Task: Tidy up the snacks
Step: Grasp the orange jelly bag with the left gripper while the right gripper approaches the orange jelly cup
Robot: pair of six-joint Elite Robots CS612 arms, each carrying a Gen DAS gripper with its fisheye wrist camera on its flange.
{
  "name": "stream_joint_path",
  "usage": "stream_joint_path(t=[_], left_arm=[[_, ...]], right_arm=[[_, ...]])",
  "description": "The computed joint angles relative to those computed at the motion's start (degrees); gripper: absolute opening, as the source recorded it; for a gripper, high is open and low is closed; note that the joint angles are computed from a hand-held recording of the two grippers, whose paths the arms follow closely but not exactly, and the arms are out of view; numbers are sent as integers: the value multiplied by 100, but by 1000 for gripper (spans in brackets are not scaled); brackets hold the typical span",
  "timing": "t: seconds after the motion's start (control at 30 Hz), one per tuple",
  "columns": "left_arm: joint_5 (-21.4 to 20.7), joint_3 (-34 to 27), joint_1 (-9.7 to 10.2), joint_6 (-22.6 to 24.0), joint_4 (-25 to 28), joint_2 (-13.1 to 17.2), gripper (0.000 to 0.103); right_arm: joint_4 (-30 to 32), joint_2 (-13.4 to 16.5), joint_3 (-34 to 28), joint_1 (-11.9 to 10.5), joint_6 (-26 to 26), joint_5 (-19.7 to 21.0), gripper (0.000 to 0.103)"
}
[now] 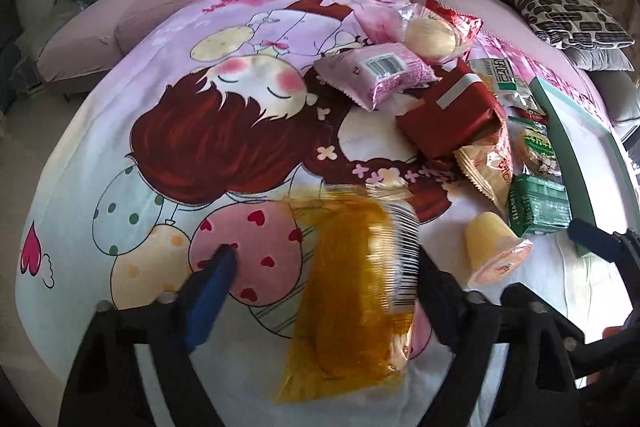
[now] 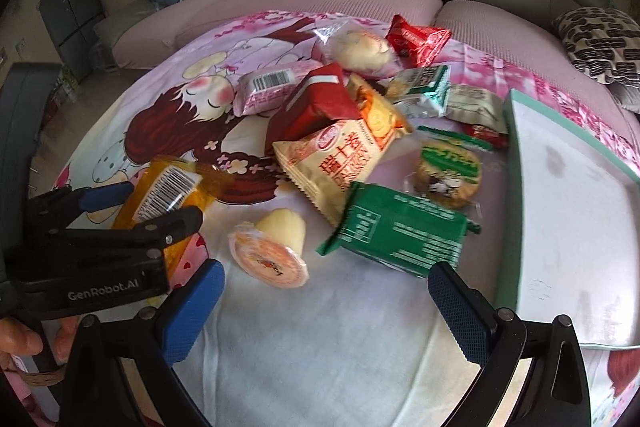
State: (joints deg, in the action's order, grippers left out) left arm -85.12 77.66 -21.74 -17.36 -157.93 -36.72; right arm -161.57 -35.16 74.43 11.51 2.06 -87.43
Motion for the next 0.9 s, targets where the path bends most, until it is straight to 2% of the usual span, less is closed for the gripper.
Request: stream_joint_path(t=[0.27, 0.33, 0.43, 0.5, 0.6, 0.77, 0.87, 0.9], left_arm=[[-131, 6, 50, -82, 130, -18, 68], [-198, 18, 64, -84, 98, -23, 63], [-240, 13, 81, -118, 98, -22, 57], [-261, 6, 84, -133, 107, -17, 57], [-295, 21, 89, -157, 81, -23, 57], [-341, 14, 100, -202, 62, -15, 57], [-330, 20, 97, -203, 64, -19, 57], [-329, 29, 97, -206, 64, -25, 57]], right_arm=[[56, 101, -154, 60, -3, -60, 98], [63, 97, -150, 63, -31, -13, 91], [101, 101, -156, 66, -78, 47, 87], [209, 120, -199, 55, -86, 177, 77], [345, 157, -268, 63, -49, 202, 77], [235, 197, -310, 90, -54, 189, 76], [223, 224, -343, 110, -62, 148, 69], [234, 220, -339, 106, -51, 155, 63]])
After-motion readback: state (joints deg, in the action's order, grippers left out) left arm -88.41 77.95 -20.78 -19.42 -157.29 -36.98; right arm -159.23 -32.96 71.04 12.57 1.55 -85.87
